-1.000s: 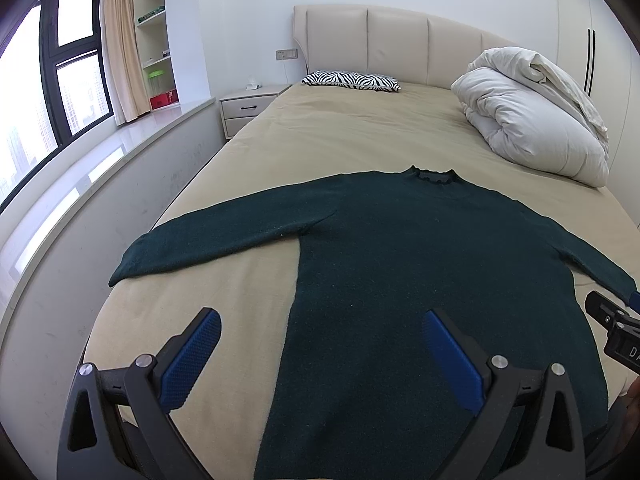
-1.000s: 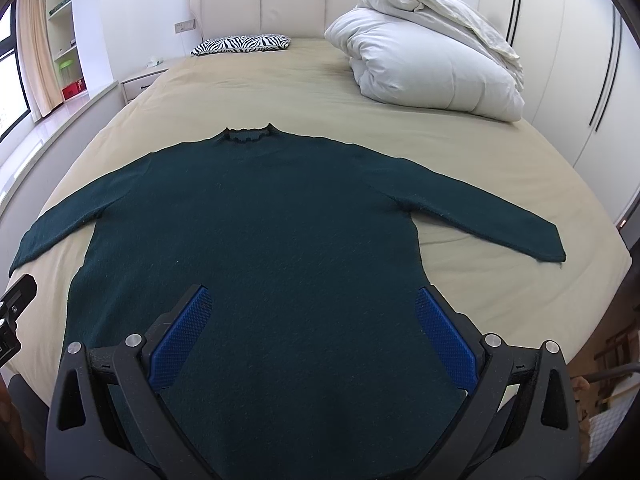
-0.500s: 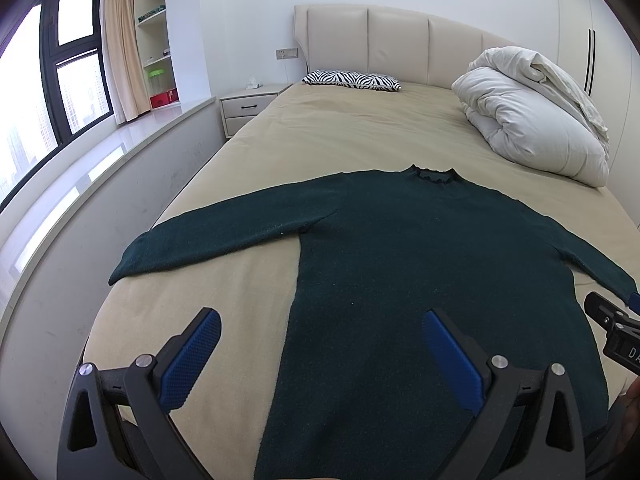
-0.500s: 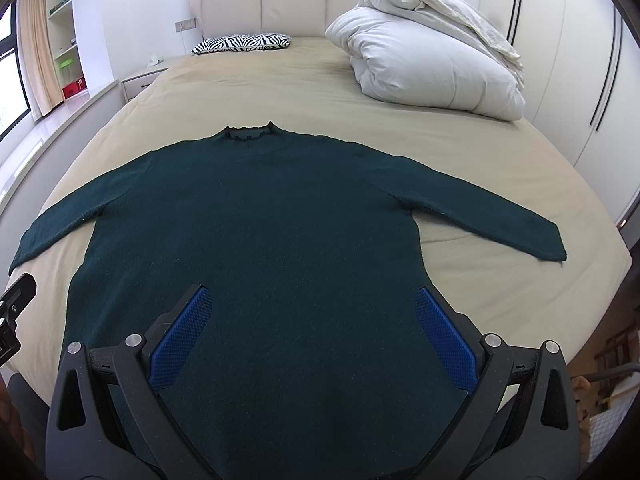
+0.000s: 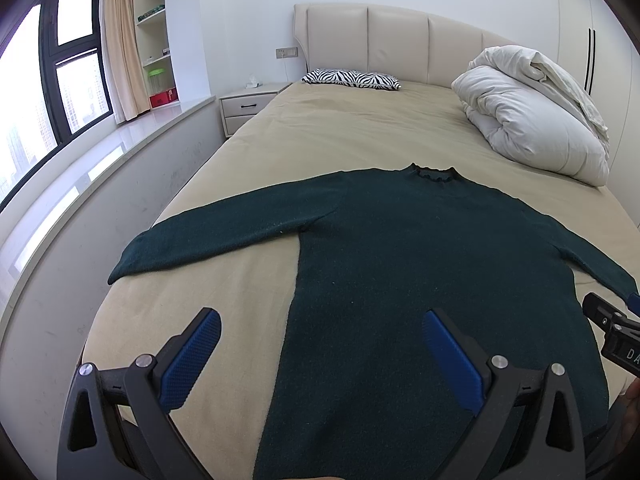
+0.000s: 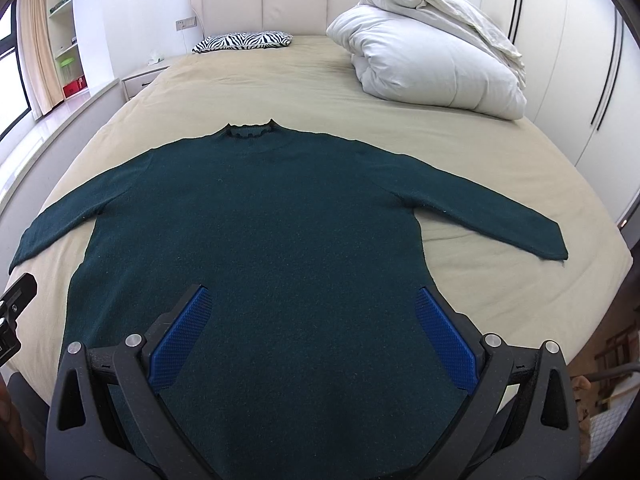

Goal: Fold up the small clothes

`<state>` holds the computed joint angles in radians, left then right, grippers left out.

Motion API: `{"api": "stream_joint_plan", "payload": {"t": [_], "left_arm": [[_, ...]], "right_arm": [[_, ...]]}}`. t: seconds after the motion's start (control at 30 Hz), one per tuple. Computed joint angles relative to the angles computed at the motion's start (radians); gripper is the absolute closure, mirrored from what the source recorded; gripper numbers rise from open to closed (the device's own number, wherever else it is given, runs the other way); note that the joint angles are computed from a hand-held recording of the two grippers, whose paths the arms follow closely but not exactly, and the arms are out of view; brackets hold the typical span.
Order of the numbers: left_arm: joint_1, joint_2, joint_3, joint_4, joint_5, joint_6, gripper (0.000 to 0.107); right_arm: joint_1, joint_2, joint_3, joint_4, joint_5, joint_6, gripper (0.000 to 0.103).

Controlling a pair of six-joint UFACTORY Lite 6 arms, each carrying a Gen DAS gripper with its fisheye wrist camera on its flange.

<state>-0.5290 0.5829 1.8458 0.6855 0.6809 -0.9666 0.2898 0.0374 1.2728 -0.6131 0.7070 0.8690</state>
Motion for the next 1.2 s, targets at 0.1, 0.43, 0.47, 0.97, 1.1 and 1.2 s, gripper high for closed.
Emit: {"api": "stream_joint_plan", "payload": {"t": [0.1, 0.43, 0.47, 0.97, 1.1, 1.2], "left_arm": [[0.000, 0.000, -0.001, -0.001, -0.001, 0.000, 0.004], [-0.013, 0.023, 0.012, 0.006, 0.008, -0.017, 0.004], [-0.016, 0.028, 0.016, 0.005, 0.012, -0.019, 0.004], [0.010, 0.149, 0.127, -0.349, -0.040, 0.222, 0.004], [0.009, 0.236, 0.243, -0.380, 0.003, 0.265, 0.004], [0.001, 0.357, 0.428, -0.396, 0.088, 0.305, 0.004]], "right_arm": [[0.004, -0.001, -0.012, -0.004, -0.006, 0.009, 0.000], [-0.014, 0.009, -0.020, 0.015, -0.025, -0.014, 0.000], [-0.017, 0.010, -0.017, 0.020, -0.024, -0.021, 0.000], [-0.404, 0.007, -0.062, 0.414, -0.213, -0.494, 0.000], [-0.756, 0.146, 0.040, 0.833, -0.252, -0.896, 0.000], [-1.045, 0.392, 0.294, 1.147, -0.140, -1.141, 0.001]]}}
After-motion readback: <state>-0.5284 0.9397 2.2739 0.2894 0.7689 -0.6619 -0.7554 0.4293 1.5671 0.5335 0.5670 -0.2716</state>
